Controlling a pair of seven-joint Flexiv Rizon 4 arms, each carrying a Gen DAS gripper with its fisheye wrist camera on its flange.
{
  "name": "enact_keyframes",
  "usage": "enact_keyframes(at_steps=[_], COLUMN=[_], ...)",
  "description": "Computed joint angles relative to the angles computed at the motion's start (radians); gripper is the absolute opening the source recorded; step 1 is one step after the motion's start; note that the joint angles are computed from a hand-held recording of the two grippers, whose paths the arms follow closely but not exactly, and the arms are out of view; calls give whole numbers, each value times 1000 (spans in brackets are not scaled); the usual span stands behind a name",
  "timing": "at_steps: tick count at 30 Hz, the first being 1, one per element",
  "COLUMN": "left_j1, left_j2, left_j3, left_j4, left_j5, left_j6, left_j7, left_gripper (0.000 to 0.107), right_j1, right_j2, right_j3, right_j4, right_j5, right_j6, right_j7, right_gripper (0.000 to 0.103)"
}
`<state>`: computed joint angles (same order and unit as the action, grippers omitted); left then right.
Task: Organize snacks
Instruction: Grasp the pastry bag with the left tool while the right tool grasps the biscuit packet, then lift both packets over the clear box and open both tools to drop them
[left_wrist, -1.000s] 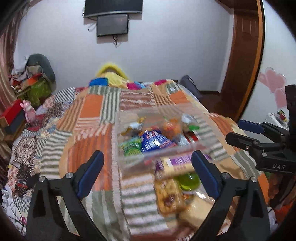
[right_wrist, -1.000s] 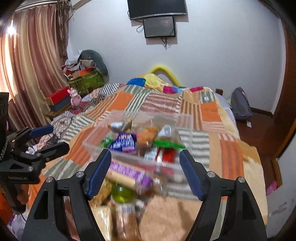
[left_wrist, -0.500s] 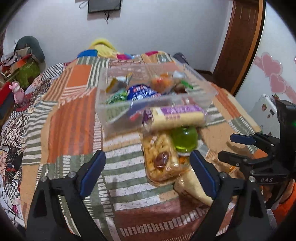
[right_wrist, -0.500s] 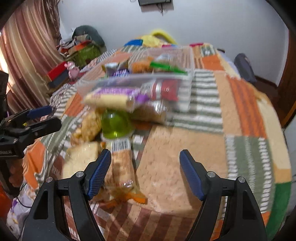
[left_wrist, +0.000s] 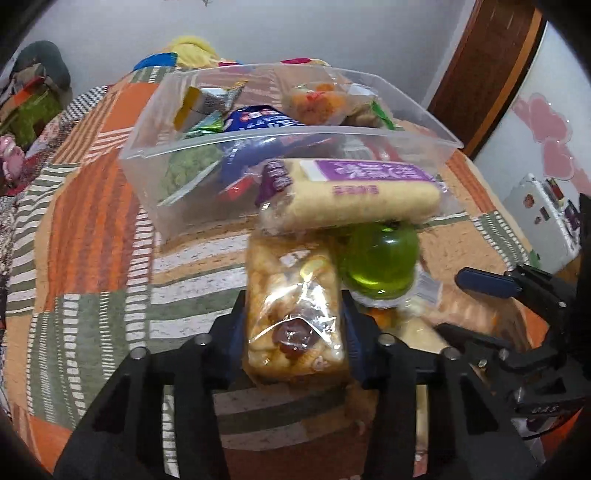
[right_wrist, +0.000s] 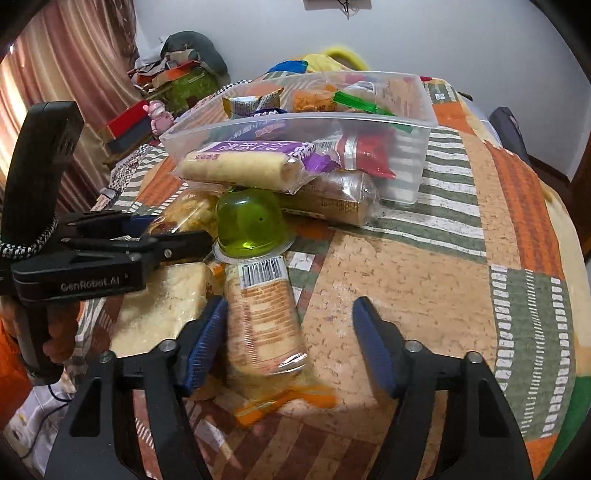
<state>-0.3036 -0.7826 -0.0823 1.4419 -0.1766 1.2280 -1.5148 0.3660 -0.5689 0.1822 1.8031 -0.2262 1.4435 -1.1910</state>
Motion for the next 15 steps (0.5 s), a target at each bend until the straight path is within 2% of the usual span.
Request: enact_keyframes(at_steps=[3,5,7,11,13,15], left_j1=[3,8,17,22,10,-4], left_j2=[16,34,53,89,104,118], left_j3=[6,8,5,12,31,48], left_j4=[32,62,99,160,178,189], left_j5=[4,7,3,5,17,31], left_j6=[21,38,55,83,93,102], left_j7=[-5,-8,-11,-21,-35,-52], left_gripper=[45,45,45,44,44,44], right_j1=[29,35,28,23,58,61], right_j2=[10,20,27,42,61,69], right_j3=[-40,-53,-53,-61,-112,-121], right_j4=[22,40,55,82,112,121], right_j5=[-27,-33,-30,-31,-50,-60], right_j6=[10,24,37,57,76,80], right_j7=[13,24,33,49,84,100], right_gripper=[52,44,31,30,30,30])
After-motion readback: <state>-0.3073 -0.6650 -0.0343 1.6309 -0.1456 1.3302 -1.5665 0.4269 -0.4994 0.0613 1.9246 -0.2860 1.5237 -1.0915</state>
